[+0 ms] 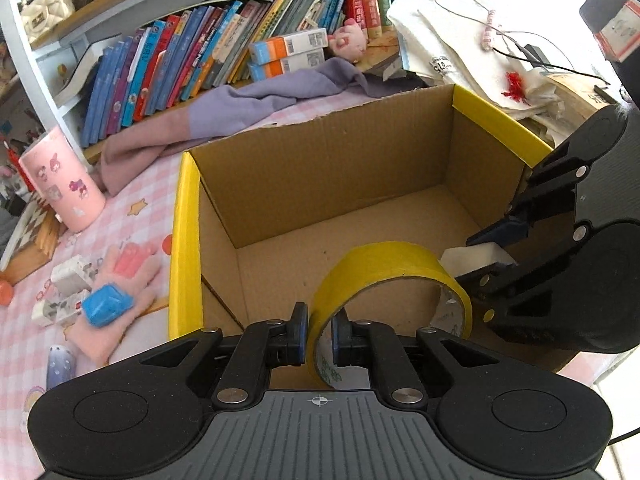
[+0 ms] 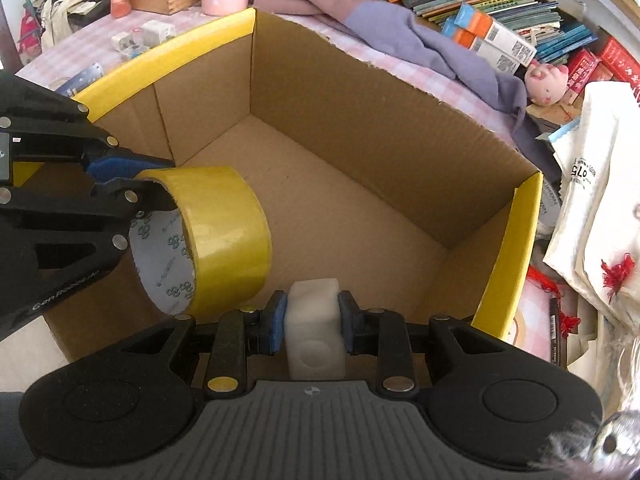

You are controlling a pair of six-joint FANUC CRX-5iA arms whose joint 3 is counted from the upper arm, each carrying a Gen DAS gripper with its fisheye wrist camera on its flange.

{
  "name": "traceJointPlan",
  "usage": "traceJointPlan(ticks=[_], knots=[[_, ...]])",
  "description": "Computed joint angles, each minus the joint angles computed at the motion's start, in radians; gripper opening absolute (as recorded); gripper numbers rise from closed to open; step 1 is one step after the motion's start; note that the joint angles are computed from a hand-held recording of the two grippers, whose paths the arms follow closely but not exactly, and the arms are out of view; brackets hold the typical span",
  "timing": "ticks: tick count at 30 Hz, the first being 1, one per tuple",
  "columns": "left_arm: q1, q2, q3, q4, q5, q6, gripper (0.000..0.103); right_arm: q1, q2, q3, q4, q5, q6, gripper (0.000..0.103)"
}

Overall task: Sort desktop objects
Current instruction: 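Lower both held items into the yellow box and open both tools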

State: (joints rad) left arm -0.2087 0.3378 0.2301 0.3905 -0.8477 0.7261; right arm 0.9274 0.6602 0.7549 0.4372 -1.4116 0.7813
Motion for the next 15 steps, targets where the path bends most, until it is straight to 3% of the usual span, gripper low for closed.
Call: traceJointPlan(ticks=[5,8,12,15], knots=[[0.004,-0.012,-0.023,0.028,0.013,0.001,0.022,0.009,-0.017,-0.035,0.023,0.037,-0.014,0.027],[0.016,-0.039,-0.077,0.109,0.039,-0.064,0.033,0.023,-0.048,-0.104,0.081,0.091,-0.067,0.044],[0.022,-0.076,-0.131,0.173,0.099,-0.111,0.038,0.035,-0.079,-0.164,0.135,0.137,-0.132,0.046],[0.029,-0.111,-0.183,0.247,0.160,-0.154,0.055,0.046,-0.102,-0.206,0.182,0.167,-0.183,0.052]])
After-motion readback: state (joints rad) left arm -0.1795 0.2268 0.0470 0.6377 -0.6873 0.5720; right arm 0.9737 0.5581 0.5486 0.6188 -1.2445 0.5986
